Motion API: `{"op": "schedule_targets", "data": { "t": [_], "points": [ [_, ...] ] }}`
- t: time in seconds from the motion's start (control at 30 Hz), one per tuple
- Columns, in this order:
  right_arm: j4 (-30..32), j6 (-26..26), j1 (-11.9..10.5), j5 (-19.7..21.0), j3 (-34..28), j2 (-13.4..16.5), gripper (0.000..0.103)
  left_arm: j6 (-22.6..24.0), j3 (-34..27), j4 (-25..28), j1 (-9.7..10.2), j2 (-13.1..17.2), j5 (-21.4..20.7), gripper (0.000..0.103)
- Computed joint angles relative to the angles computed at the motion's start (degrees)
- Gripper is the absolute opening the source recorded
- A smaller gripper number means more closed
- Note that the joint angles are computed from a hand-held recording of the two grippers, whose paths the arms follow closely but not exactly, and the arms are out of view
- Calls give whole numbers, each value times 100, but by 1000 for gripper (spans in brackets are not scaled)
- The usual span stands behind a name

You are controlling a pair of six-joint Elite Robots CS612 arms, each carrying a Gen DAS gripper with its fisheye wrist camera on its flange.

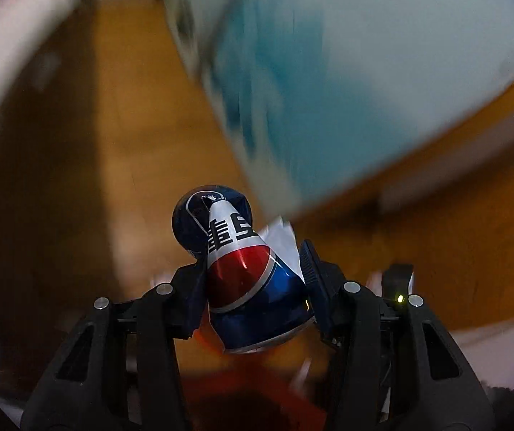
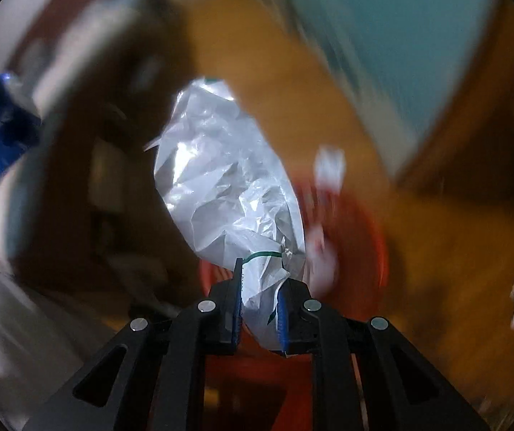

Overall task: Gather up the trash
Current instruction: 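Carry the can and foil to the red wastebasket and release both inside, then swing both open tools back toward the bed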

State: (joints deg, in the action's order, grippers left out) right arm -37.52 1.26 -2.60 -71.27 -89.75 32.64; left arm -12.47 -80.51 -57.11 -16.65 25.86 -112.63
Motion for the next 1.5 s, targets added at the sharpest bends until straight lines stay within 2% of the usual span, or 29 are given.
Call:
{"op": "schedule_targets", "data": {
  "t": [0.07,0.17,0.3,0.33,0.4,0.43,0.47,0.5,0.57,0.63,0.8,0.97,1.07,1.13,1.2,1.27,1.3,1.37,1.4,1.5],
  "points": [
    [213,292,-53,58,-34,203,16,354,309,685,-220,96,247,48],
    [251,672,-92,10,-40,383,16,639,552,1342,-429,212,633,48],
    [424,861,-123,199,-41,454,17,835,668,1507,-524,255,779,48],
    [402,885,-118,137,-41,451,22,840,688,1483,-522,259,784,48],
    [270,984,-122,26,-81,457,54,831,730,1446,-507,273,705,48],
    [130,1071,-80,-70,-62,436,78,772,761,1450,-541,253,654,51],
    [2,1078,-68,-220,-93,427,80,765,820,1519,-527,248,583,64],
    [-46,1020,-67,-297,-85,388,79,756,781,1621,-521,282,572,72],
    [-103,1015,-44,-344,-178,445,77,736,717,1722,-547,302,615,73],
    [-186,974,-32,-429,-137,360,76,698,688,1741,-576,256,575,75],
    [-410,958,-1,-587,-115,196,76,709,555,1530,-504,184,641,77],
    [-717,766,98,-689,43,-39,76,174,148,755,-192,99,627,77],
    [-981,665,221,-688,274,-273,76,-374,-279,118,109,104,799,77],
    [-1207,588,313,-694,411,-419,75,-756,-661,-429,384,160,1066,77],
    [-1518,517,447,-687,592,-582,75,-1003,-951,-697,594,181,1605,77],
    [-1877,375,612,-633,804,-768,75,-1223,-1337,-782,819,223,2319,77],
    [-2091,271,714,-602,940,-874,75,-1291,-1471,-773,896,243,2505,77],
    [-2526,51,952,-450,1242,-1094,75,-1485,-1833,-676,1077,321,2972,78],
    [-2649,-25,1040,-390,1358,-1173,75,-1667,-2113,-491,1179,395,3413,80],
    [-3058,-291,1377,-89,1835,-1478,75,-2097,-2651,27,1356,587,4398,82]
  ]
}}
